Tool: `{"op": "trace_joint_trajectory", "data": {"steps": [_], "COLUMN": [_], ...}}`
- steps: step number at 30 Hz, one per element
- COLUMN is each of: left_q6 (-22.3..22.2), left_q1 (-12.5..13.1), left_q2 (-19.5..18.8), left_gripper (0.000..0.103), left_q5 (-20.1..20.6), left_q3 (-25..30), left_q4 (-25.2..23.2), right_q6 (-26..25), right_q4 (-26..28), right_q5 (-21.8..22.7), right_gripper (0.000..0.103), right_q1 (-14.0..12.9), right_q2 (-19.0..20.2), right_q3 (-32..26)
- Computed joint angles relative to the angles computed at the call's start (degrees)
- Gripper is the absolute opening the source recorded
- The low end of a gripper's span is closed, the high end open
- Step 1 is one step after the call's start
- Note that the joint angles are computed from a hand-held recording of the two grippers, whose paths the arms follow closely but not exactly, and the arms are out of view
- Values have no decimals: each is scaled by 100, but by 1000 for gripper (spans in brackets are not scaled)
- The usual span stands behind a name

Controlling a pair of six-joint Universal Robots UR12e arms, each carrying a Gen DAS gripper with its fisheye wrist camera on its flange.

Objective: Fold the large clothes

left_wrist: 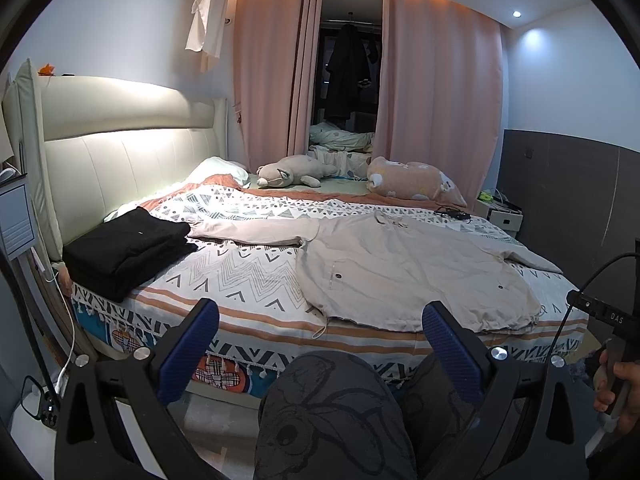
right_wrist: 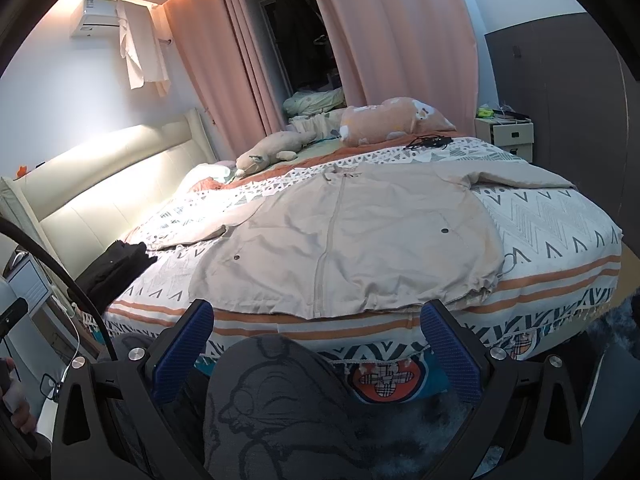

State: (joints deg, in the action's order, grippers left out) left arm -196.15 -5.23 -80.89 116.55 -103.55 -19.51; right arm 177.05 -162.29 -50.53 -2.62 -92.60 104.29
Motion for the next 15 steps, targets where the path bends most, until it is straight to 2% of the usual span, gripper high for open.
{"op": "trace_joint_trajectory", "data": {"steps": [8,15], "left_q6": [6,-33], "left_q1": [136,329], "left_q2": [-104,-264], "left_gripper": [103,103], "left_q5": [-91,-203], "left_q3": [137,282], "left_q4": [-97,-184], "right_q6": [55,-131], "right_q4": [23,82], "right_q5": [-62,-317], "right_gripper": [103,103], "right_q1": [121,384], "right_q2": [202,506], "right_q3": [-238,-582]}}
